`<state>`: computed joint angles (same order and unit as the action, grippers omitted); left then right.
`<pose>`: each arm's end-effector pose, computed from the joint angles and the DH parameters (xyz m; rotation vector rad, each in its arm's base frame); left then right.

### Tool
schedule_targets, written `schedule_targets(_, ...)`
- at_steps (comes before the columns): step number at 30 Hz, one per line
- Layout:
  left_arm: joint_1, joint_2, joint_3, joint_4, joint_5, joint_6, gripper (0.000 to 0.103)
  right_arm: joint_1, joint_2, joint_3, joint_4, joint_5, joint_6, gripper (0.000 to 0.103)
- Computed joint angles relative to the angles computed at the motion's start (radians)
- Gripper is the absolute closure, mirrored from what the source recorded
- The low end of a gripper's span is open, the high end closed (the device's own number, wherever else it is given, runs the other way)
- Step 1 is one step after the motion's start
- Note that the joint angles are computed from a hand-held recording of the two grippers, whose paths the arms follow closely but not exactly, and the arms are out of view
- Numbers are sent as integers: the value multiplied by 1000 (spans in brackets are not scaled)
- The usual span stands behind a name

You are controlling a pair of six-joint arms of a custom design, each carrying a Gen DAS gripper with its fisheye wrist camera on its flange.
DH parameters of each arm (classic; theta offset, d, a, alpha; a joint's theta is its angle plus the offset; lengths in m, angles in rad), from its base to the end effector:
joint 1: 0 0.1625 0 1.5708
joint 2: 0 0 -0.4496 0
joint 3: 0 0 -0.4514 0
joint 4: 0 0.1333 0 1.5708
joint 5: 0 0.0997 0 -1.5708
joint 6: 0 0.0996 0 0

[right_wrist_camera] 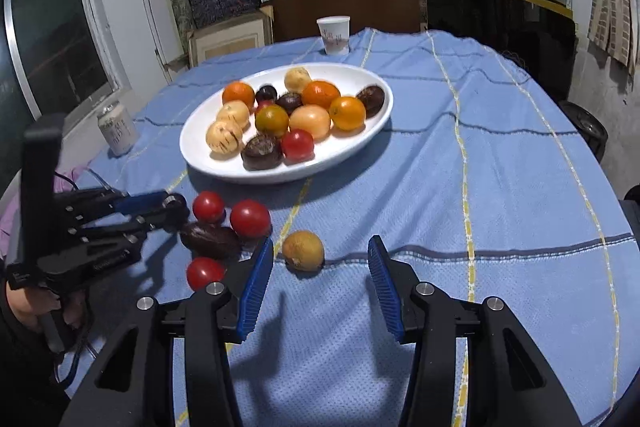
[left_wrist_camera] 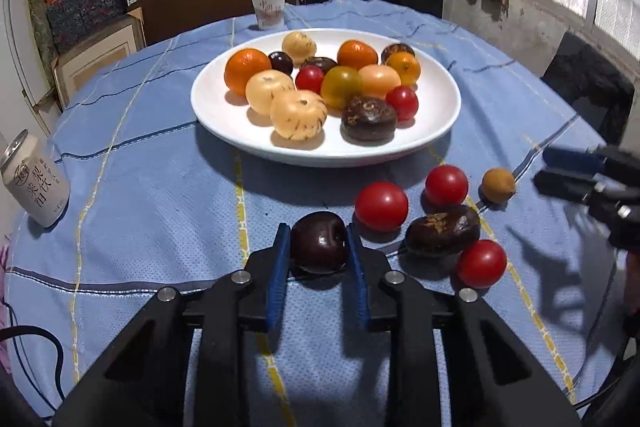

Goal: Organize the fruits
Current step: 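Grasp a dark purple mangosteen with the left gripper while the right gripper grasps a yellow-brown fruit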

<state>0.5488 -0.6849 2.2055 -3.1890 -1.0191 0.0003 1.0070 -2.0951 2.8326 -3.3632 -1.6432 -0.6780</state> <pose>-0.3113 -0.4078 -0.0786 1.2720 2.3432 -0.4825 -0.0241 -0.2741 0.2859 0.0818 -2.2708 1.0285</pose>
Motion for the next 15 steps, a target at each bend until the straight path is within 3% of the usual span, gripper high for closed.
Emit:
schedule_targets(2,17,-17,15,-51,-31,-14,76,10,26,-3,-4,-16,-9,54)
schedule_targets(9,21,-21,16,-82,-35,-19,76,110,167,-45,-56,-122,4,55)
schedule_targets(12,16,-20,16,-85,-33,-14,76,143,244,-68,-115,-176,18,59)
schedule_targets(15,20,-23,13,-82,-37,-18,76,159,274,-80,-136,-216,33,75)
